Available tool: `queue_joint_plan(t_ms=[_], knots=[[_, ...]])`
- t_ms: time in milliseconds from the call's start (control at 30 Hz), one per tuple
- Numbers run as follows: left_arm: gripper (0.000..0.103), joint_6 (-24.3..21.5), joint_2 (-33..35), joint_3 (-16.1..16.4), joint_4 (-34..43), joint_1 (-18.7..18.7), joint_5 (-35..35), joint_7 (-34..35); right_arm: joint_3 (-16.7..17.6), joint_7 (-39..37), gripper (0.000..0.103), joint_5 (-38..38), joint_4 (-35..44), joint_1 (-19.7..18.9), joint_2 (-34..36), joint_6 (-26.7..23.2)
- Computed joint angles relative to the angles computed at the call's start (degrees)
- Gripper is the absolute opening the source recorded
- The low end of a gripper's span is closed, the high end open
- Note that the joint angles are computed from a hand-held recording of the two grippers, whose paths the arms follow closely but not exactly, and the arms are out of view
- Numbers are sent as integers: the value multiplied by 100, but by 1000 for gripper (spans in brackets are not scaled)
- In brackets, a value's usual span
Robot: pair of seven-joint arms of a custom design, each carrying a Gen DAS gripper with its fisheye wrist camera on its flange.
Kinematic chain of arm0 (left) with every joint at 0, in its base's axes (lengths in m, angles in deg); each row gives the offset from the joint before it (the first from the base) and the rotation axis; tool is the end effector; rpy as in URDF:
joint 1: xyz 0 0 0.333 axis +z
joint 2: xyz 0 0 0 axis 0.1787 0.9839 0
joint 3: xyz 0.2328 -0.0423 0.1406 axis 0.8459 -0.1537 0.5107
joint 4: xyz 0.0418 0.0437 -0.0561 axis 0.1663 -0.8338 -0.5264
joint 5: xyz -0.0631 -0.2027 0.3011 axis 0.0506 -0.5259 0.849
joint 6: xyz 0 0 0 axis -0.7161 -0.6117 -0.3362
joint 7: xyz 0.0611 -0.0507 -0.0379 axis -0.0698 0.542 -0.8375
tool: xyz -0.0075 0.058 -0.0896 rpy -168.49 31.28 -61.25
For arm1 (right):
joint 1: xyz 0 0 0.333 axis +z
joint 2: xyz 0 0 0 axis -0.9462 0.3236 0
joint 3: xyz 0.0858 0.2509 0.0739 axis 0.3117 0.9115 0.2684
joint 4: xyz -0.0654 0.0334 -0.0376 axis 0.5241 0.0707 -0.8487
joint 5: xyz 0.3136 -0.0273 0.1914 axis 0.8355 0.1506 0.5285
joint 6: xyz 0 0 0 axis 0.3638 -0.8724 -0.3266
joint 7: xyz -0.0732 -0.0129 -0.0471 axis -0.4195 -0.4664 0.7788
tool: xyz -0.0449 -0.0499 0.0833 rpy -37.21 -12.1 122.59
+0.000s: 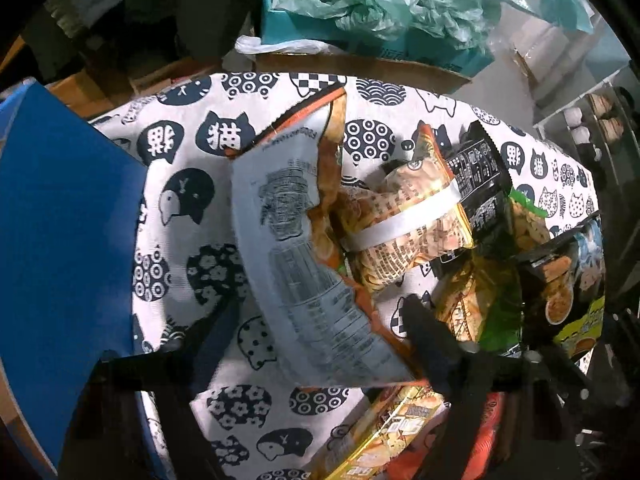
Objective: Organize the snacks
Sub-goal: 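Grasp the white-and-orange bag with the left gripper while the right grasps the black-and-yellow bag, then carry both bags over the box and release them inside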
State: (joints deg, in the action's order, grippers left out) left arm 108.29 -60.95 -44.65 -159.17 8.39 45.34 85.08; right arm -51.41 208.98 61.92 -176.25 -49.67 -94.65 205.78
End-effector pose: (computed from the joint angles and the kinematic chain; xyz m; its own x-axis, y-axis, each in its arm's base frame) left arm 0.5320 -0.0967 0.5232 -0.3669 -0.9198 0.1393 -0.9276 0.3506 -0.1287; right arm 0.3942 0.2510 0.5693 -0.1213 -0.9884 -0.0917 -0.9401 0.1440 -0.3091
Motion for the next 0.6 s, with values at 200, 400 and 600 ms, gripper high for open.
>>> queue_joint_plan(t_ms=[200,400,600], knots=[[46,8,-43,45,-77,51,-82,102,0,28,59,-3,32,-2,22,35],[36,125,-274,62,-284,62,46,321,26,26,59,-53,101,15,69,32],[35,403,-644,123,-598,86,200,508,41,69,59,-111,162,19,66,54]])
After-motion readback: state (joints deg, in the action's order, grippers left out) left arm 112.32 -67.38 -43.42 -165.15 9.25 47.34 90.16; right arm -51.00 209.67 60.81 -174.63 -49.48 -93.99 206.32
